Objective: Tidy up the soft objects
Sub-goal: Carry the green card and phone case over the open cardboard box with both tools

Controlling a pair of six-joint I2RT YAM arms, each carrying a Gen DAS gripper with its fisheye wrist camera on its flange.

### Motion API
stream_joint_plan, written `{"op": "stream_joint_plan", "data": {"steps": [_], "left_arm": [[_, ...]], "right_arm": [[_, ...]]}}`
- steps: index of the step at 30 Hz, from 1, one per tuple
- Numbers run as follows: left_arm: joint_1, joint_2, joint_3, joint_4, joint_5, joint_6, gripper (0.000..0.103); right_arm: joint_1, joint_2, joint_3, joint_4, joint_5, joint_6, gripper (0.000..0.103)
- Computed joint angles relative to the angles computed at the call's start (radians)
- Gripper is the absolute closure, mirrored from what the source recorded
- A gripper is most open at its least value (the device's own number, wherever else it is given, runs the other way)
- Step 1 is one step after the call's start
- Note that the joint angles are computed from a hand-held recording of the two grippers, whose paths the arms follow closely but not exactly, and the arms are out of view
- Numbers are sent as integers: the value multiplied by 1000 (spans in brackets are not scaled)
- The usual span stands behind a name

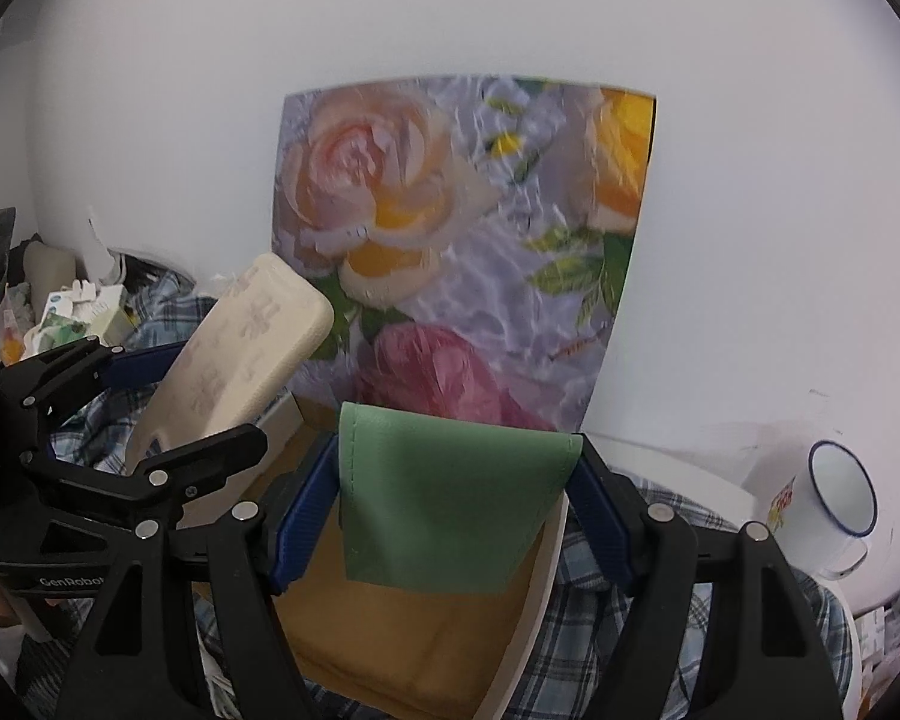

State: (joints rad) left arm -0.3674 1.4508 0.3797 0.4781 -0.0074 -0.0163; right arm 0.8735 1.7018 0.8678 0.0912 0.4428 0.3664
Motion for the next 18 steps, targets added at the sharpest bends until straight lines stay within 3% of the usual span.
{"op": "stream_joint_plan", "data": {"steps": [18], "left_arm": [[7, 285, 71, 85, -18, -6, 26]], "right_arm": [[-64, 202, 82, -47, -119, 51, 30]]}}
